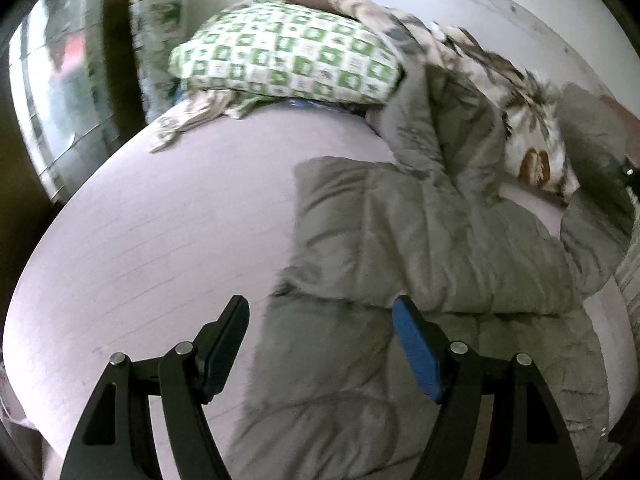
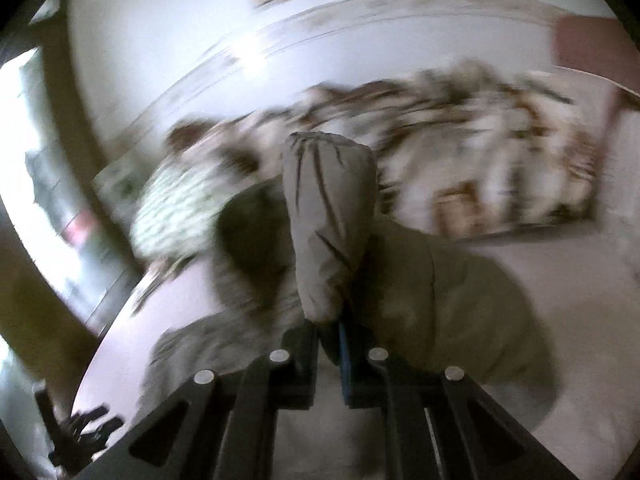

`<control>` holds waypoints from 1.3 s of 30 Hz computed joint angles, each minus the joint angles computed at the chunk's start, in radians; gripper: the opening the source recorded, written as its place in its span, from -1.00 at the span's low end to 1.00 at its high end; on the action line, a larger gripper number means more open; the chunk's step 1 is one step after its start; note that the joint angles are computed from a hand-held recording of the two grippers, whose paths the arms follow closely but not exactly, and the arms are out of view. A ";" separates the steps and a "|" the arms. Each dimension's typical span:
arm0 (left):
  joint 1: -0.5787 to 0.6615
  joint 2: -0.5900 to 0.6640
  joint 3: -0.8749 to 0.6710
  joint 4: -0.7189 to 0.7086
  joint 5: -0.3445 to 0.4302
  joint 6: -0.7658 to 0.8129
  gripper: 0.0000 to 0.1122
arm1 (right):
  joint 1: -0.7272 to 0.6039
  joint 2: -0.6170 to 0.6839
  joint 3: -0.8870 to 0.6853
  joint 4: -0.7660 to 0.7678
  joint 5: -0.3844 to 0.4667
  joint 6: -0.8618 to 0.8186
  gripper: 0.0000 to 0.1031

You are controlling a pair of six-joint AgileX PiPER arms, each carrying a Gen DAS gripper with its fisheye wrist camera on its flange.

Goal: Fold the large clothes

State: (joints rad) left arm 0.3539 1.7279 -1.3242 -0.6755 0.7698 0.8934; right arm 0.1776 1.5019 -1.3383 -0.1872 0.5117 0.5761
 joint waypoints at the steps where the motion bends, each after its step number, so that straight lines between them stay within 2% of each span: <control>1: 0.026 0.001 -0.003 -0.017 0.015 0.008 0.33 | 0.057 0.043 -0.033 -0.023 0.002 0.033 -0.81; 5: 0.123 0.006 -0.010 -0.095 0.084 0.067 0.33 | 0.244 0.241 -0.146 -0.080 0.011 0.151 -0.81; 9: 0.172 0.001 0.013 -0.124 0.088 0.134 0.33 | 0.339 0.446 -0.246 -0.092 0.031 0.214 -0.81; 11: 0.186 0.010 0.003 -0.112 0.092 0.144 0.33 | 0.368 0.516 -0.263 -0.134 0.033 0.291 -0.77; 14: 0.214 0.007 -0.003 -0.140 0.104 0.171 0.33 | 0.397 0.553 -0.271 -0.246 0.047 0.434 -0.72; 15: 0.217 0.007 -0.006 -0.144 0.106 0.169 0.33 | 0.403 0.544 -0.258 -0.266 0.040 0.462 -0.66; 17: 0.231 0.010 -0.018 -0.156 0.130 0.157 0.33 | 0.404 0.511 -0.222 -0.255 0.023 0.466 -0.30; 18: 0.235 0.010 -0.019 -0.161 0.138 0.155 0.33 | 0.407 0.488 -0.195 -0.252 0.006 0.470 0.27; 19: 0.240 0.005 -0.013 -0.169 0.147 0.157 0.33 | 0.410 0.463 -0.174 -0.251 -0.013 0.469 0.59; 24: 0.233 -0.030 0.024 -0.151 0.148 0.171 0.34 | 0.440 0.375 -0.096 -0.315 -0.023 0.535 0.59; 28: 0.232 -0.061 0.042 -0.160 0.161 0.185 0.34 | 0.426 0.244 0.064 -0.375 -0.065 0.648 0.59; 36: 0.156 -0.106 0.059 -0.100 0.155 0.132 0.34 | 0.370 -0.025 0.352 -0.543 -0.005 0.854 0.59; 39: 0.118 -0.114 0.067 -0.080 0.153 0.103 0.34 | 0.313 -0.119 0.462 -0.561 -0.031 0.909 0.59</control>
State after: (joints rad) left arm 0.4722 1.6135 -1.2574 -0.7552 0.9231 0.9966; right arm 0.4902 1.3830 -0.8760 -0.7483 0.4810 1.4852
